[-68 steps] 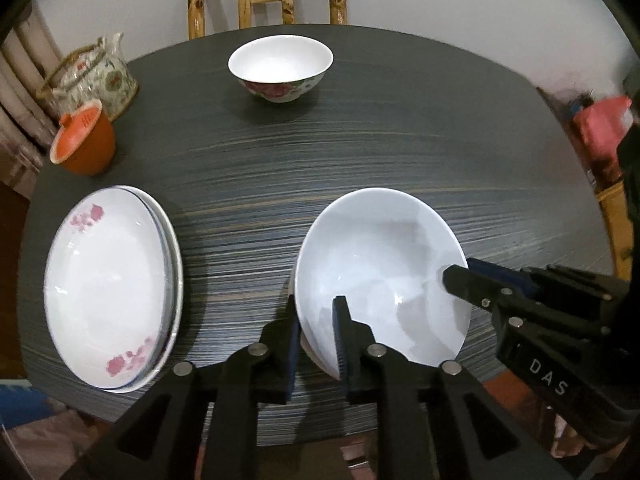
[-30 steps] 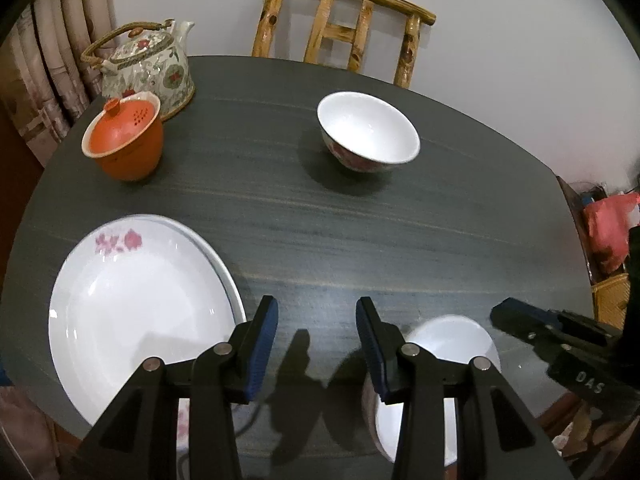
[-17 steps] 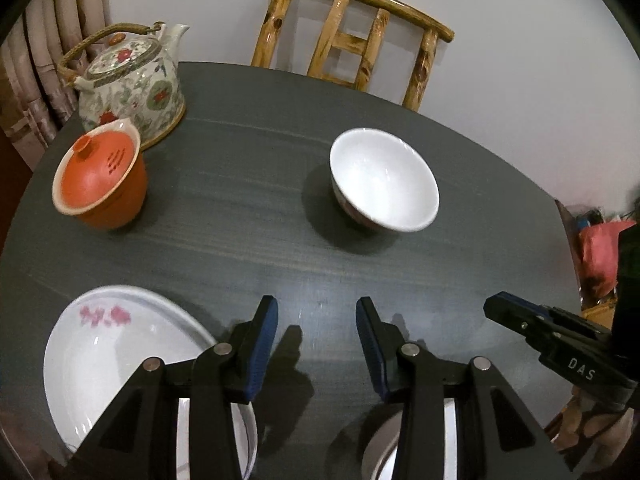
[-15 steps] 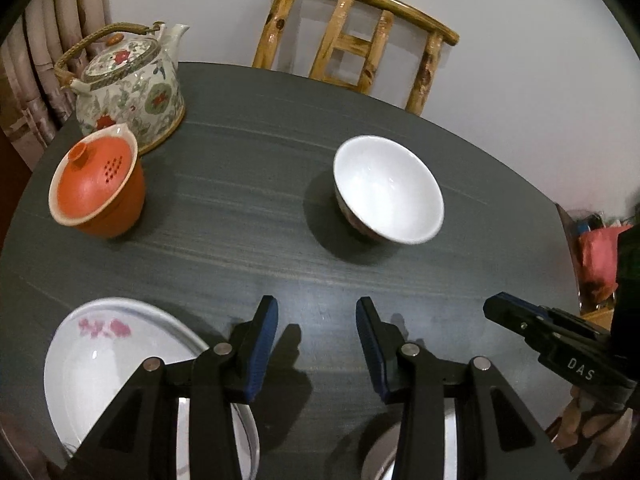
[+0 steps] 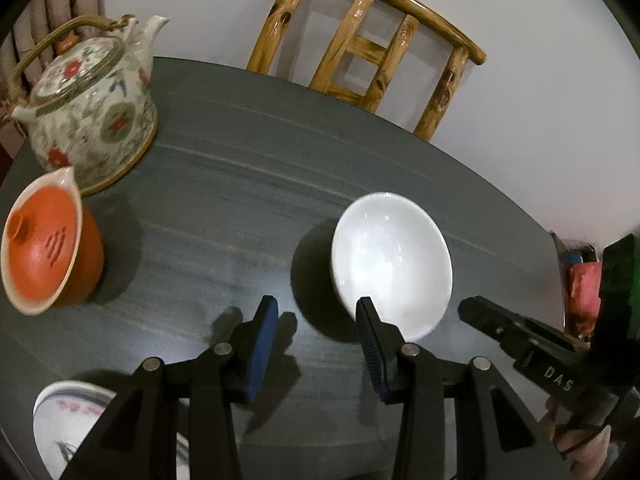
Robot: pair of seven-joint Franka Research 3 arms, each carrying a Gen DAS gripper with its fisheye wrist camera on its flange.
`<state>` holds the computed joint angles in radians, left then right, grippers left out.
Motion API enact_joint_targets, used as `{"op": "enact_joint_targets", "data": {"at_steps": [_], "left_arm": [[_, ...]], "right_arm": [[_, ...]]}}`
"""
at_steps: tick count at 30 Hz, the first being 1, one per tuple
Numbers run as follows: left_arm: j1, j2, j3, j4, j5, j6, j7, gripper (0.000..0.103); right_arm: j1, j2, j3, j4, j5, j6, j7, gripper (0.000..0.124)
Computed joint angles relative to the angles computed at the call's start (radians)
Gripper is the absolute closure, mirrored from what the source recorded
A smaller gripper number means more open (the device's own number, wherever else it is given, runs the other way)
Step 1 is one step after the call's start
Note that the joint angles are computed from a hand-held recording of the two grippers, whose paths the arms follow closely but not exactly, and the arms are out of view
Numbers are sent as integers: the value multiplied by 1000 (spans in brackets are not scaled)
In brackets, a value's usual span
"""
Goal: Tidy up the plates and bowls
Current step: 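Move both grippers to the rose-pattern bowl beside the teapot, then close both grippers side by side on the rose-pattern bowl rim, then lift the rose-pattern bowl with both grippers and lower it into the nested bowls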
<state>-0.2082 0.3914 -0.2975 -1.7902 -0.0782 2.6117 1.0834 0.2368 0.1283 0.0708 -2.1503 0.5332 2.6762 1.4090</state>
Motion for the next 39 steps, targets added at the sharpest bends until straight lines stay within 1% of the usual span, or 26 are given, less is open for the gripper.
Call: {"op": "enact_joint_targets", "data": {"at_steps": [2, 6, 9, 11, 12, 13, 14, 15, 17, 20, 22, 28, 33, 39], "left_arm": [[-3, 39, 1, 55, 5, -27, 3, 62], [-12, 106, 4, 140, 20, -51, 9, 62], [-15, 146, 4, 185, 27, -78, 12, 62], [-18, 158, 7, 192, 31, -77, 5, 62], [-18, 167, 8, 200, 33, -83, 3, 65], [-12, 178, 1, 208, 26, -83, 13, 71], [-7, 181, -4, 207, 20, -83, 21, 83], [5, 189, -19, 211, 3, -84, 41, 85], [0, 190, -15, 208, 2, -76, 39, 86], [-2, 189, -20, 207, 5, -69, 57, 96], [-19, 189, -5, 213, 27, -80, 47, 96], [-7, 165, -19, 175, 7, -75, 59, 96], [-9, 123, -21, 123, 1, -71, 60, 96], [-8, 47, -29, 41, -18, -50, 72, 96]], "right_arm": [[0, 30, -2, 32, -13, -10, 7, 104], [-9, 90, -3, 97, -26, -29, 13, 104], [-13, 122, -3, 128, -34, -43, 17, 104], [-16, 143, -1, 147, -40, -51, 19, 106], [-18, 153, 0, 158, -40, -58, 19, 106], [-20, 163, 3, 166, -38, -64, 15, 107], [-18, 170, 2, 173, -46, -67, 17, 109], [-20, 173, 6, 175, -43, -68, 10, 111], [-21, 175, 10, 178, -38, -71, 4, 114], [-7, 176, 1, 180, -74, -67, 19, 114], [0, 175, -2, 179, -94, -64, 31, 114], [-1, 154, 4, 151, -91, -55, 37, 114], [3, 126, 2, 115, -97, -55, 46, 115], [8, 60, 3, 46, -92, -45, 45, 115]]}}
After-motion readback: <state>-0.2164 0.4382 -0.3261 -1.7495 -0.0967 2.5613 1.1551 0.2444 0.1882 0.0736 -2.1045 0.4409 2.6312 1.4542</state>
